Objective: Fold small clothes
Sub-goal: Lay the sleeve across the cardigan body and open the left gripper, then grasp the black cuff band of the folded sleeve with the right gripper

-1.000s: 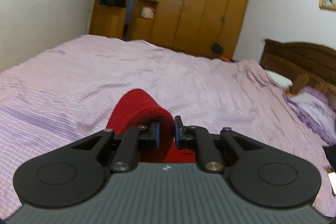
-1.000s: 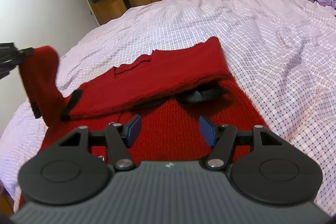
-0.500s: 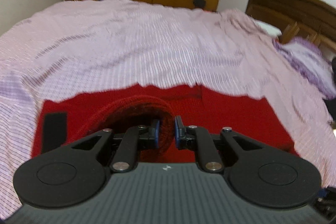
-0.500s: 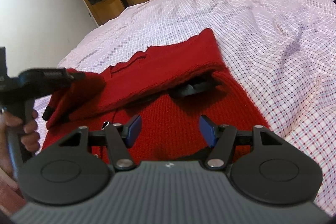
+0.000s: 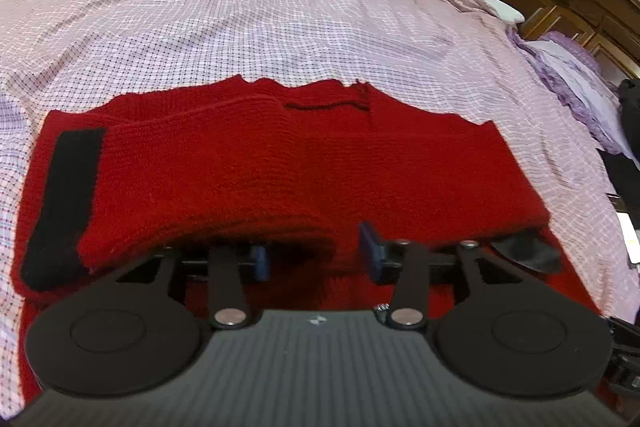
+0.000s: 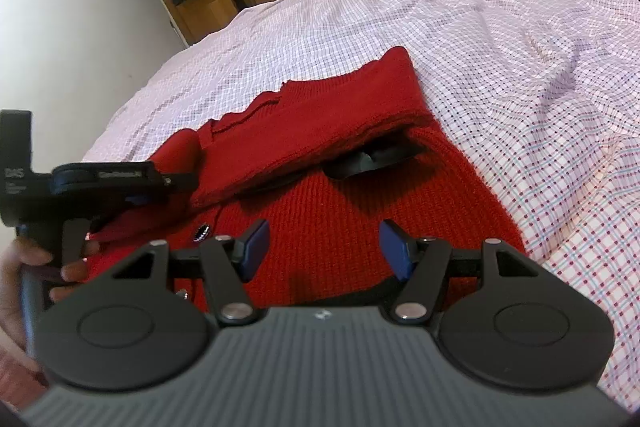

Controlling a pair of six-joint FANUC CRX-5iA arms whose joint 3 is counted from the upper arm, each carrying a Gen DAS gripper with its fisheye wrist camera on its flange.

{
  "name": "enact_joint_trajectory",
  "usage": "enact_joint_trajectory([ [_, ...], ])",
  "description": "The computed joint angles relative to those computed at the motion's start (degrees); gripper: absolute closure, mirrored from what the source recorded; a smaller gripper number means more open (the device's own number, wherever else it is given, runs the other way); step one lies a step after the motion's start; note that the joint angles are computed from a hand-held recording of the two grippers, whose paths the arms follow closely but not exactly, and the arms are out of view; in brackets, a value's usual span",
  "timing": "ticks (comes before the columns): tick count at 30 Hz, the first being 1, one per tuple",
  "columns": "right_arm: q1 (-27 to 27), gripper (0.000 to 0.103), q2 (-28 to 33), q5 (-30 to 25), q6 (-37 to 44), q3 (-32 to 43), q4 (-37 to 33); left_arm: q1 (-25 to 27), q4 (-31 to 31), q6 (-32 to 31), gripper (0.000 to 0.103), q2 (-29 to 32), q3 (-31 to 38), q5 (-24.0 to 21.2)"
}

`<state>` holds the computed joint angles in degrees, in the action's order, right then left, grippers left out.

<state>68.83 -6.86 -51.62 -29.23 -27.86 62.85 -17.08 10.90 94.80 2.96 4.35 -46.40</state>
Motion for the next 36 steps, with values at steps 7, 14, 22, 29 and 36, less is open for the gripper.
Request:
enact_joint_trajectory([
  [7, 0.2, 0.040, 0.1, 0.0, 0.4, 0.4, 0.9, -1.0, -7.9, 7.6, 0.043, -2.2, 3.6, -6.7],
  [14, 0.1, 0.040, 0.7, 1.0, 2.7, 1.8, 2.2, 0.3, -11.2, 9.0, 0.043, -6.0, 4.3, -12.8],
  [22, -0.8, 0.040, 1.9, 4.5, 6.1, 3.8, 4.1, 2.3, -18.0, 9.2, 0.043, -9.3, 6.9, -18.8],
  [29, -1.0, 0.040, 4.3, 6.2, 11.3, 7.4, 2.4, 5.4, -20.5, 7.8, 0.043, -11.2, 6.6, -21.7],
  [36, -1.3, 0.040, 9.4, 9.1, 22.4, 14.4, -1.3, 9.3, -17.3, 10.5, 0.043, -13.0, 0.2, -19.0],
])
